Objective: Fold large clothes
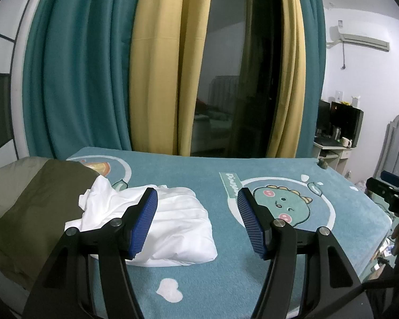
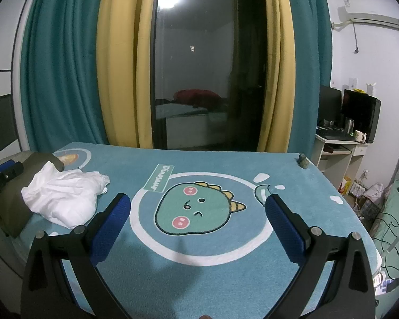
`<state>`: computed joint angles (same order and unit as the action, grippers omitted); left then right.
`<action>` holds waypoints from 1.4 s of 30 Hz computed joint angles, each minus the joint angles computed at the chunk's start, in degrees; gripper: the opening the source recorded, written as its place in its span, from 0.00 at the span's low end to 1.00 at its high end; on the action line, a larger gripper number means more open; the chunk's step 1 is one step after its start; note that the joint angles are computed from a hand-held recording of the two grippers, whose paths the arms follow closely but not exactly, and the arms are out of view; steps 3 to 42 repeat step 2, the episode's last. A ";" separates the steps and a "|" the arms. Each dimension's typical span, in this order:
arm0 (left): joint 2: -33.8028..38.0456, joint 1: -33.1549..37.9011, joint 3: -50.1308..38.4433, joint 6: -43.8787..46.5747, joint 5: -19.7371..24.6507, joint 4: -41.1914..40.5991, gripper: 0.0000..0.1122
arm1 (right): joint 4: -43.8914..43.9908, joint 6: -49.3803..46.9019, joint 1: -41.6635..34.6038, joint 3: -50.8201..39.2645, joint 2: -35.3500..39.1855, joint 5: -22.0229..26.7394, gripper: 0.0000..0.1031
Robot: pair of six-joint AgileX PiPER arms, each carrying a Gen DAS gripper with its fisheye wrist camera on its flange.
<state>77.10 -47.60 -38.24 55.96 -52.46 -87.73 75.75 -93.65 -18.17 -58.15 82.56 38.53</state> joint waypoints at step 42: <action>0.17 -0.07 -0.08 0.52 -0.39 -0.33 0.59 | -0.07 0.14 0.05 -0.12 0.12 -0.06 0.97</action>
